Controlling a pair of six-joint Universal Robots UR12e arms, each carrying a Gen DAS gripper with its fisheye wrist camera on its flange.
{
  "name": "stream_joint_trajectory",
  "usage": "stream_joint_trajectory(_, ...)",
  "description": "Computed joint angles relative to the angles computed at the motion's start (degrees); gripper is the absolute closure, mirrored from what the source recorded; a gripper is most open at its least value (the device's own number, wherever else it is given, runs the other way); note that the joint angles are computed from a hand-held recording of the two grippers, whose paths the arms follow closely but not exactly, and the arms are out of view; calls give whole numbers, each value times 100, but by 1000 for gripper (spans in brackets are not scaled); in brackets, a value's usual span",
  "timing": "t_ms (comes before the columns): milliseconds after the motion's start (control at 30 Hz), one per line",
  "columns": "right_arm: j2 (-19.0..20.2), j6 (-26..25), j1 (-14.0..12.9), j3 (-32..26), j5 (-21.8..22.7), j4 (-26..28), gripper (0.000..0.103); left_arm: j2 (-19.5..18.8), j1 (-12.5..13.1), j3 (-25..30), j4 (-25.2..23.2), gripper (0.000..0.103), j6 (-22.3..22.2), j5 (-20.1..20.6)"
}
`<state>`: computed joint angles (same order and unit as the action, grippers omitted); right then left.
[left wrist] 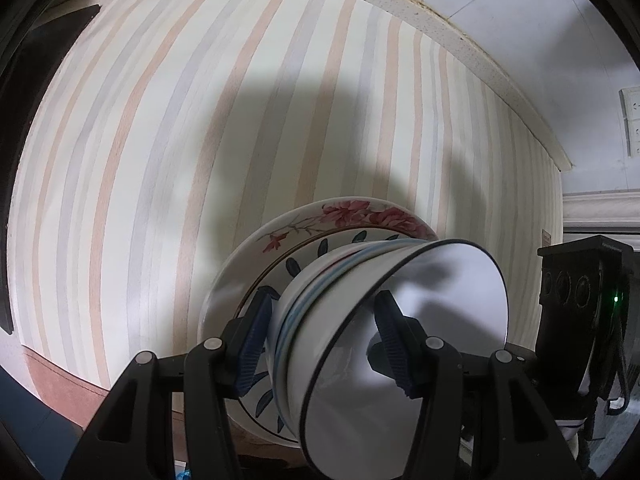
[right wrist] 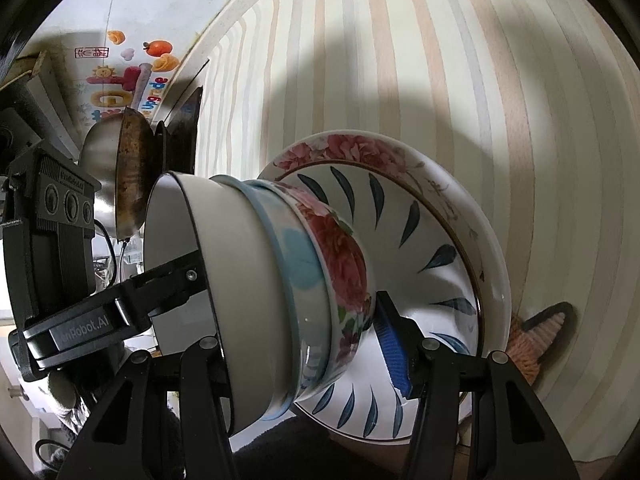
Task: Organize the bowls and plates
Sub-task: 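Carry the bowl stack with both tools over the plate stack on the cat mat, then lower the bowl stack onto the plates and open both tools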
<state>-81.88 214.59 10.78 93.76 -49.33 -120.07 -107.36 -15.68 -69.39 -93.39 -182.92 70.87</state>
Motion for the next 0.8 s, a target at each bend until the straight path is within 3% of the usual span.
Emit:
stream_joint_trajectory(533,-121,157,27,-82,-290,106,44,168,-34,-82,233,52,131,280)
stream_joint_trajectory(800,-315,-149,186,-454,-1242,519,40,507,-105,-202,794,52,267,877)
